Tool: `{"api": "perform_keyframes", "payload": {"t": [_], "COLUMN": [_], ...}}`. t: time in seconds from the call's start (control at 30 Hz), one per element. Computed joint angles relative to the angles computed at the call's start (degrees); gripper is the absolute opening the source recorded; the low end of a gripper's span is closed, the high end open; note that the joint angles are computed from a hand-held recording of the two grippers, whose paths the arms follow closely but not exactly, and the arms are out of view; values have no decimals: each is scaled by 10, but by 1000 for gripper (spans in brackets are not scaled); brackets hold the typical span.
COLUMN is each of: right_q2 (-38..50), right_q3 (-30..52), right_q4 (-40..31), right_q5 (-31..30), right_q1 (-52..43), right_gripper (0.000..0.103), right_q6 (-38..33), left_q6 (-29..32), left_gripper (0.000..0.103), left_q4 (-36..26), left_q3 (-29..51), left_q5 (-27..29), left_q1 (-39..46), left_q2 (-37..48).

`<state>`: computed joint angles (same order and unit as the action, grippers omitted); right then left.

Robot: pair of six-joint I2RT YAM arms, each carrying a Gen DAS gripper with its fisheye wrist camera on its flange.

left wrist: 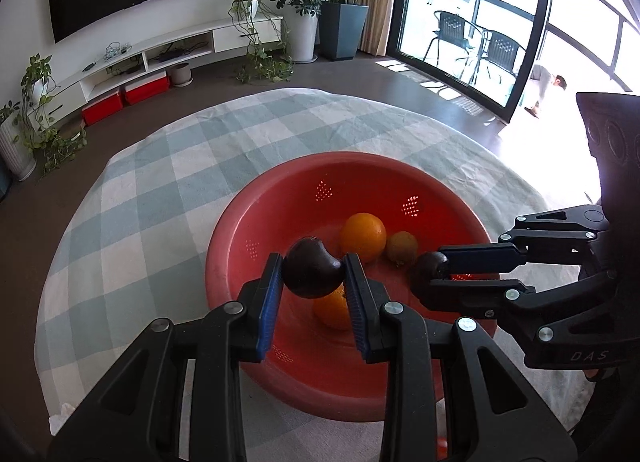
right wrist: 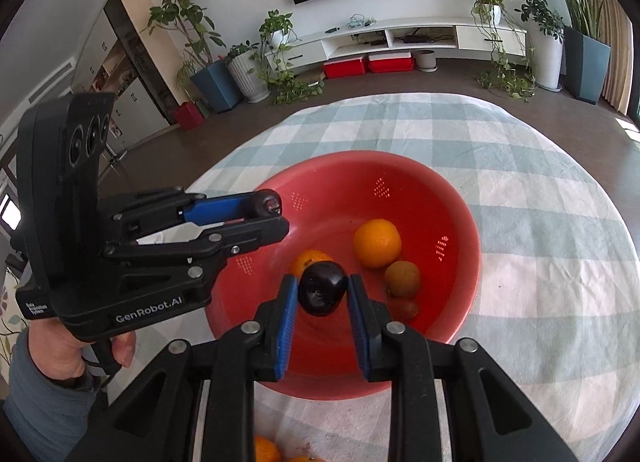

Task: Organize fruits
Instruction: 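Carry the dark plums over the red bowl and open both tools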

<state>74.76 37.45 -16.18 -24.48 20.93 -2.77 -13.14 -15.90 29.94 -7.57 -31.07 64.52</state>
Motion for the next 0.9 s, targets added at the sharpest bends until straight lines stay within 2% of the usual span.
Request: {"api": "perform_keyframes", "payload": {"t": [0.07,0.3,0.83,0.87,0.9], "right_q2": [14,22,17,16,14], "right_q3": [-5,-15,-25,-26,-26], "right_q4": [13,35,51,52,52], "right_q5": [16,49,79,81,82], "right_q1": [7,22,43,44,44], "right_gripper": [28,28,29,29,29], "right_q6": [-6,-18,-22,-23,-24], "left_q6": [8,11,9,9,8], "left_gripper": [29,29,30,34,42], "left_q4": [31,66,71,71,71], "left_q3": [-5,-6,-8,-8,-9], "left_q5": [12,7,4,4,1], "left_q1": [13,12,5,5,2], "left_q2": [34,80,87,86,84]}}
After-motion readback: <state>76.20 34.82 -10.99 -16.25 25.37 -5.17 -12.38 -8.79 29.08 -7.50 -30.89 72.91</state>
